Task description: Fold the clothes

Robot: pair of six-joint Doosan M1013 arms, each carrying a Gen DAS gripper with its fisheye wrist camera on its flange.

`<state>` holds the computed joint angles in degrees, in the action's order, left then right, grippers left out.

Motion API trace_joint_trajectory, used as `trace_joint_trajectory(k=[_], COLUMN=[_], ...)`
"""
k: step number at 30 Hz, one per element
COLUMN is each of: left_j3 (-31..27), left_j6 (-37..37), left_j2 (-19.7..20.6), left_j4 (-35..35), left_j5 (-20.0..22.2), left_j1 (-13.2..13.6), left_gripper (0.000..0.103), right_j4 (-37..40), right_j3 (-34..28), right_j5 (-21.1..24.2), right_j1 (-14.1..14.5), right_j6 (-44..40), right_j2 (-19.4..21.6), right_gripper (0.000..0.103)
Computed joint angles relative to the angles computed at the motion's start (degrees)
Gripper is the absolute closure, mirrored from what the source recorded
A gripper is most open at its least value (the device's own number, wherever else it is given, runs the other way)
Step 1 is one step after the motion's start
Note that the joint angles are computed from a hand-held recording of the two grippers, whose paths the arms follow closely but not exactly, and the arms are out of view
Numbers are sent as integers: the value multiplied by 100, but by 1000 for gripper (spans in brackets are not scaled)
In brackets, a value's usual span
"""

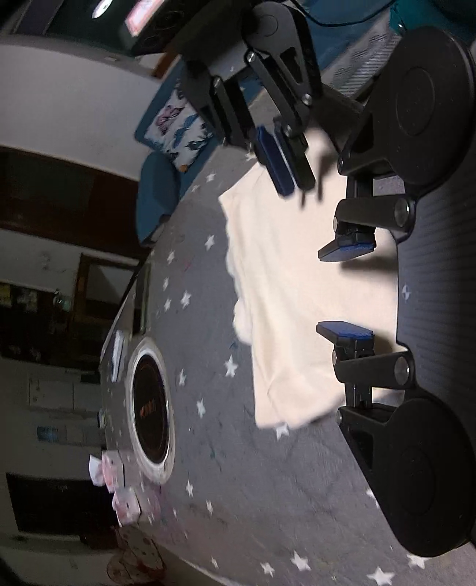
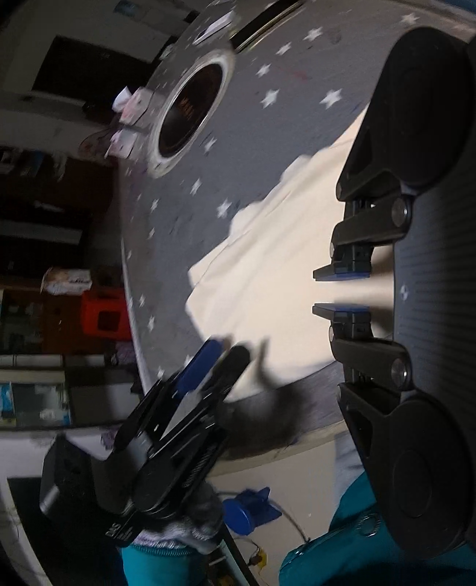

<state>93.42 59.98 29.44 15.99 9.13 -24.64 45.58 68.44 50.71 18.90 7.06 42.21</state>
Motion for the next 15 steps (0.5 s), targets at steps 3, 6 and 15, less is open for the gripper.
trace_joint_trajectory(k=[3,6,15], left_j3=[-36,40,239], left_j6=[182,-464,-2674], left_j2=[66,57,-86], left_j4=[-59,728,2900], left_j5=[113,60,59], left_j1=[-46,-91,-155], left_gripper=[64,64,63], right_j4=[38,-228,31], right_j3=[-51,-83,-103], right_j5=[141,176,237], right_j1=[73,155,192], right_j6=[-148,-80,-435], right_j2=[76,146,127], right_gripper=[92,92,92])
